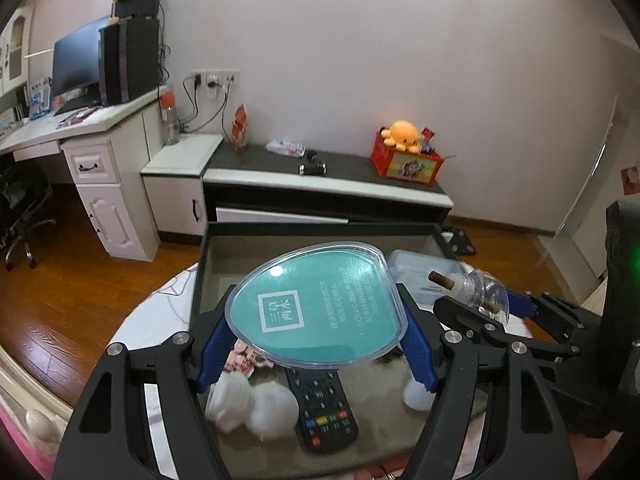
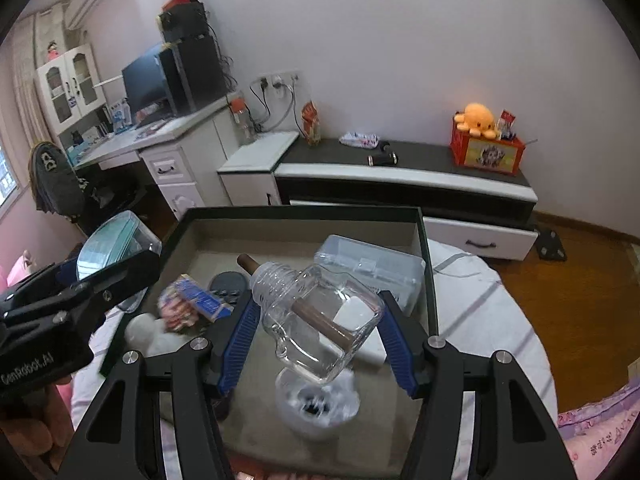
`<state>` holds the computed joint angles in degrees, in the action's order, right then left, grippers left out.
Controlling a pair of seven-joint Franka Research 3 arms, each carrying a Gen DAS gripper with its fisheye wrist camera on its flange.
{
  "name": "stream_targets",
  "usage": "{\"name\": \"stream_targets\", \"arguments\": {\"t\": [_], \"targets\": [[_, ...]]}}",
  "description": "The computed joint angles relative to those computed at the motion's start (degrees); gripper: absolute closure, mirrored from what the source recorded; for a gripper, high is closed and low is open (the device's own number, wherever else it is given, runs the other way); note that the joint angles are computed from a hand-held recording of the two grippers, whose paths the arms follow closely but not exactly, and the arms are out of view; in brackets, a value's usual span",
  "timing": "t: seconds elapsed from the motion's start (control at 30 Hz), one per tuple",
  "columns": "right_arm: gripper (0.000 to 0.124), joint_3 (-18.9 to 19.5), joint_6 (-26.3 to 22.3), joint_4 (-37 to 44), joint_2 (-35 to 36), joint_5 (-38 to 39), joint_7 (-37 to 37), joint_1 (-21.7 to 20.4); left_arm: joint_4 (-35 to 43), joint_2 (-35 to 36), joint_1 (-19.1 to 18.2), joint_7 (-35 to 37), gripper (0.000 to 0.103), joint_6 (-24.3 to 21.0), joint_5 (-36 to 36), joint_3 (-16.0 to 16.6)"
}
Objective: Organize rigid objects
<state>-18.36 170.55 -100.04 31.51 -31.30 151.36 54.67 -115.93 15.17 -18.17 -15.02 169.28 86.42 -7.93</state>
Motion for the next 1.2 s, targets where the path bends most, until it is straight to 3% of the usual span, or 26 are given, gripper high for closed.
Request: {"name": "stream_targets", "arguments": {"t": [0.23,0.53,0.6,0.67,0.73,0.87,1.0,1.07,1.2], "targets": [[0.063,6.8,-3.3,5.5,5.0,7.7,-9.0,-6.7,3.7,6.6,-1.1,8.3,0.029,1.5,-8.3,1.6],[0.062,8.3,-7.1,8.0,6.9,13.0,-14.8,-7.8,4.5,8.5,-4.8,12.6,0.029,2.4,-13.2,5.0],[0.056,8.1,-8.7,8.6,7.0,13.2,-14.9,-7.6,4.0,7.9,-5.4,12.5,0.029,1.7,-13.2,5.5],[0.045,7.8,-8.5,7.8,6.3,13.0,-14.0,-7.3,3.2,7.1,-5.4,12.3,0.024,2.4,-13.0,5.7],[0.041,8.0,-7.3,6.7,5.6,13.1,-13.6,-7.6,2.4,5.9,-5.8,10.1,0.014,2.1,-10.8,6.4],[0.039,5.8,-6.6,4.2,3.7,11.2,-10.7,-5.2,0.1,2.4,-5.5,2.3,0.007,1.8,-2.7,5.9],[0.033,2.3,-4.7,0.0,0.8,7.3,-4.5,-1.5,-3.2,-1.7,-3.9,-2.2,0.005,-0.3,1.3,3.4],[0.021,-0.4,-4.0,-2.4,-0.9,3.8,0.2,1.3,-5.6,-4.2,-2.9,-4.2,0.004,-1.2,2.7,2.0],[0.021,-2.4,-2.5,-7.1,-5.0,-2.5,7.8,4.0,-10.2,-8.8,-0.7,-8.1,0.004,-2.1,5.1,-0.9]]}}
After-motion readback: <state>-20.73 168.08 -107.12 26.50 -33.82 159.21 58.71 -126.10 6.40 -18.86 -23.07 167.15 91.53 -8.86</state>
